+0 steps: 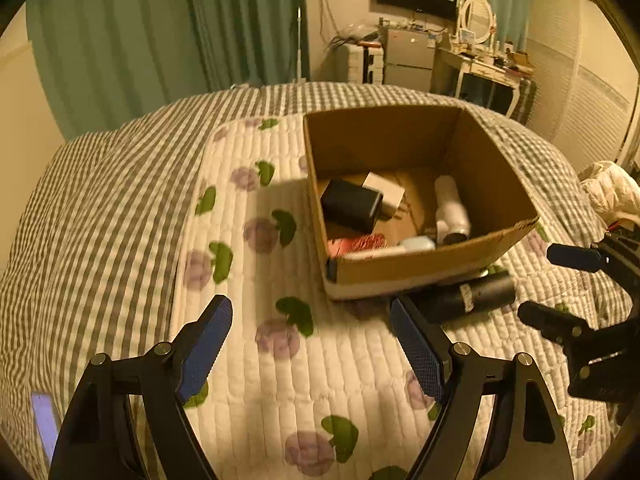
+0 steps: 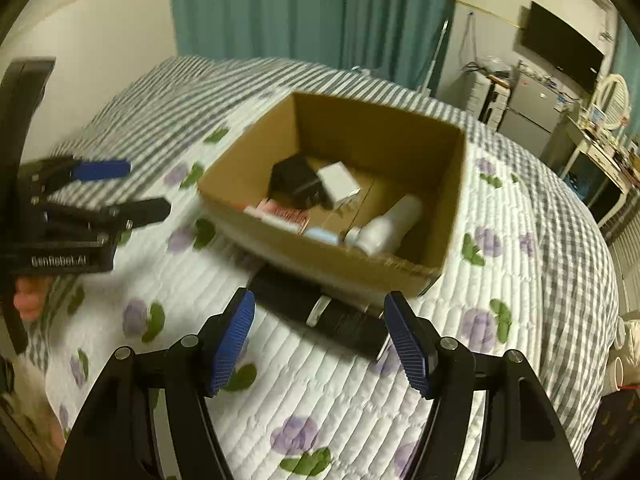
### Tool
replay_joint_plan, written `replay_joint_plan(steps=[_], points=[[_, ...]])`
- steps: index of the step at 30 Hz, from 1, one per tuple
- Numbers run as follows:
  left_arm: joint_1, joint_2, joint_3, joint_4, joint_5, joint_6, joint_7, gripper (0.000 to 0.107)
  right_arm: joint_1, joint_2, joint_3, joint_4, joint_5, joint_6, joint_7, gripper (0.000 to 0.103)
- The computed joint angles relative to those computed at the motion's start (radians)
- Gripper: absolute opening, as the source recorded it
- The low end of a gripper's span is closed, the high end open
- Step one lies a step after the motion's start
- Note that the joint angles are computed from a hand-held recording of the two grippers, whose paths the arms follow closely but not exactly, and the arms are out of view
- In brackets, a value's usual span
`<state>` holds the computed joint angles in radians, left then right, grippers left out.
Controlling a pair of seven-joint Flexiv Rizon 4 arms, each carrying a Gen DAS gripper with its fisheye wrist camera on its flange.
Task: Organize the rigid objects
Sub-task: 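Move both tools toward the black thermos beside the box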
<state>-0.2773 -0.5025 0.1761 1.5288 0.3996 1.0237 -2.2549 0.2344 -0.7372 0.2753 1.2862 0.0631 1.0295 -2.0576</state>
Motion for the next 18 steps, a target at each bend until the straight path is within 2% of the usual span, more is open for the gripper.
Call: replay_joint_plan(steps=[9, 18], points=[[0.007, -0.046, -0.021, 0.026, -0.043, -0.034, 0.0, 0.084, 0.055, -0.058, -0.078, 0.035, -0.139, 0.037, -0.015, 0.067], [0.017, -0.102, -0.029, 0.002, -0.102, -0.047, 0.05, 0.084, 0.076, -0.161, -0.093, -0.067, -0.223, 0.009, -0.031, 0.067]])
